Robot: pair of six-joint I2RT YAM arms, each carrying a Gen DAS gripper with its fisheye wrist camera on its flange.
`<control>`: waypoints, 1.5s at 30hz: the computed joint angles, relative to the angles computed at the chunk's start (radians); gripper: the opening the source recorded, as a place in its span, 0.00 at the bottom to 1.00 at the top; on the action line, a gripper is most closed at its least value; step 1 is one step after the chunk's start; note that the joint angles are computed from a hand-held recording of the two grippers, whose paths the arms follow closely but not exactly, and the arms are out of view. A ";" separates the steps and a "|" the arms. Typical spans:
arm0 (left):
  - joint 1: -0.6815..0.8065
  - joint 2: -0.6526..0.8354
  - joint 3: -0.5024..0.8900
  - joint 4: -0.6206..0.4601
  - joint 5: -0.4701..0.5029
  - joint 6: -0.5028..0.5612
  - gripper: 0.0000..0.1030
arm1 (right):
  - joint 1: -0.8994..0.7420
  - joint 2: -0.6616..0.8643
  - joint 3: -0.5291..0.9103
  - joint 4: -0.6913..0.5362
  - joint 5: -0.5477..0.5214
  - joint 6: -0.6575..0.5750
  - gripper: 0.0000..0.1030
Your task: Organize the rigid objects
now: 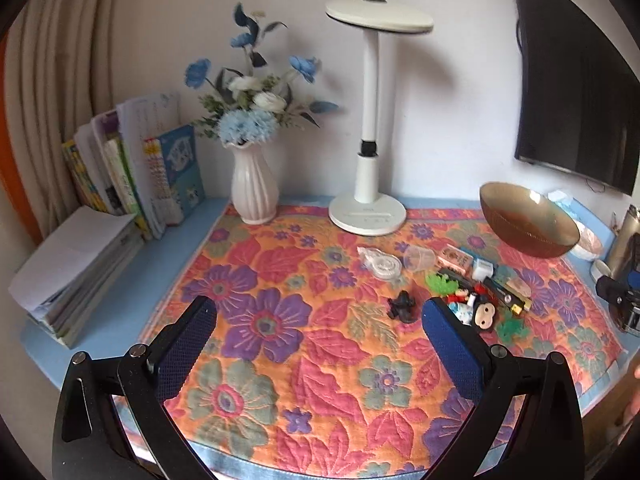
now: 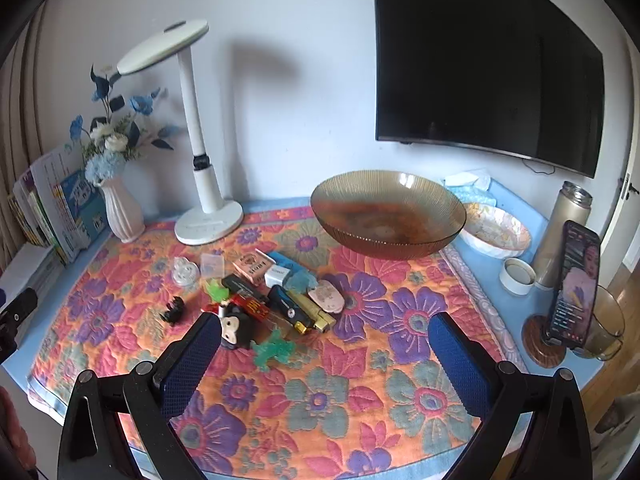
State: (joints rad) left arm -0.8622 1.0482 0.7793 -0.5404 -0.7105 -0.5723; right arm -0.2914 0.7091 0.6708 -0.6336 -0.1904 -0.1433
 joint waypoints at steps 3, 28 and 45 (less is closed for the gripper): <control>0.082 0.128 0.008 0.118 0.156 0.091 0.99 | -0.063 0.071 -0.028 0.054 -0.099 -0.084 1.00; 0.274 0.736 0.283 0.289 0.520 0.233 0.26 | 0.215 0.586 -0.065 0.368 0.030 -0.094 0.45; 0.056 1.010 1.037 -0.038 0.450 0.339 0.25 | -0.229 0.672 0.364 0.260 -0.166 -0.067 0.45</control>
